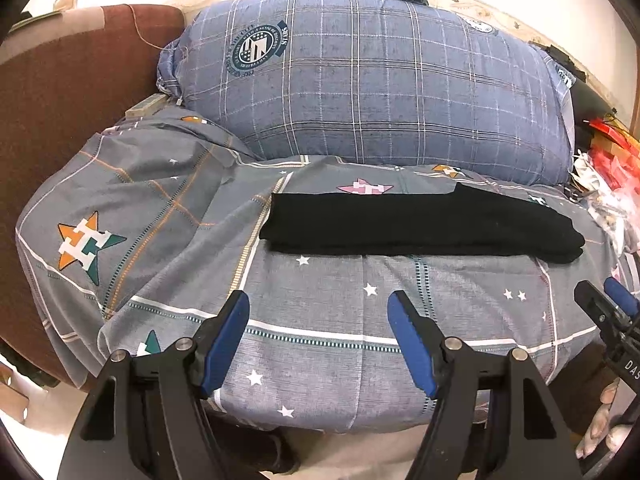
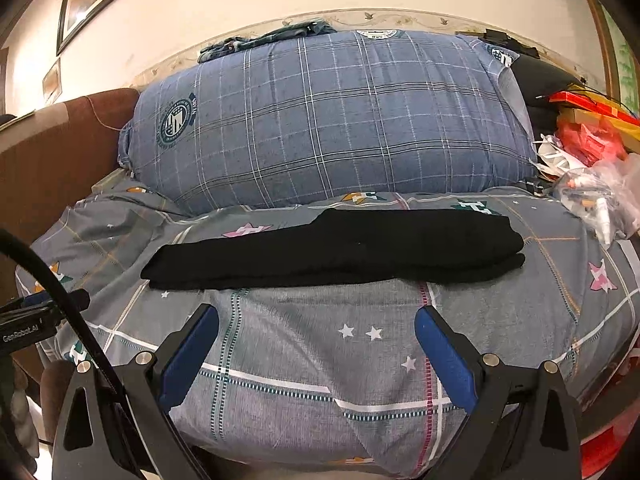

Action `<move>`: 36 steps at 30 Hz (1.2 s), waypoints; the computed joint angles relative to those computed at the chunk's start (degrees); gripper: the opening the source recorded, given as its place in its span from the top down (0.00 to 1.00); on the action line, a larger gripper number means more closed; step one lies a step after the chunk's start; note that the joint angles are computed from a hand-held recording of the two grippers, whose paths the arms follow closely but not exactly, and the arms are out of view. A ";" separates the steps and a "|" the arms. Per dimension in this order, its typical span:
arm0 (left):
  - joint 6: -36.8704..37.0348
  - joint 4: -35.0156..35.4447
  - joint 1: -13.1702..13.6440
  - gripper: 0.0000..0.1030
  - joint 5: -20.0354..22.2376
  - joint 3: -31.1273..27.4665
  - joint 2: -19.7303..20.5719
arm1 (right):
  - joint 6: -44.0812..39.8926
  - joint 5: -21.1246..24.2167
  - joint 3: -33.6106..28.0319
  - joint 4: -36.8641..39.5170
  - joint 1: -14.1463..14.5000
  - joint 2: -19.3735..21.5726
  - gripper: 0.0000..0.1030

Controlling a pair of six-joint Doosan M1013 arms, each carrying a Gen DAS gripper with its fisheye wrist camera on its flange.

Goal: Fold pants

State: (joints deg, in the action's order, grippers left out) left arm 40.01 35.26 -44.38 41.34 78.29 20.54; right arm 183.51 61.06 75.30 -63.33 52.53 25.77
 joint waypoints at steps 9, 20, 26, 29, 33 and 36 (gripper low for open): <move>-0.26 0.19 -0.09 0.31 0.85 -0.19 0.23 | -2.09 -0.99 -0.45 2.39 -0.39 0.35 0.02; -1.79 2.41 -0.38 0.31 1.02 0.16 0.16 | -3.61 -1.46 -0.96 3.88 -0.53 0.73 0.02; -2.11 3.07 -0.54 0.31 1.22 0.17 0.19 | -4.34 -1.71 -1.20 4.82 -0.67 0.91 0.02; -2.21 3.18 -0.56 0.31 1.24 0.20 0.17 | -4.67 -1.82 -1.31 5.33 -0.73 1.00 0.02; -2.10 3.04 -0.53 0.31 1.20 0.21 0.18 | -4.98 -1.92 -1.44 5.69 -0.79 1.09 0.02; -1.94 2.86 -0.49 0.31 1.29 0.22 0.19 | -5.16 -2.19 -1.36 6.17 -0.90 1.07 0.02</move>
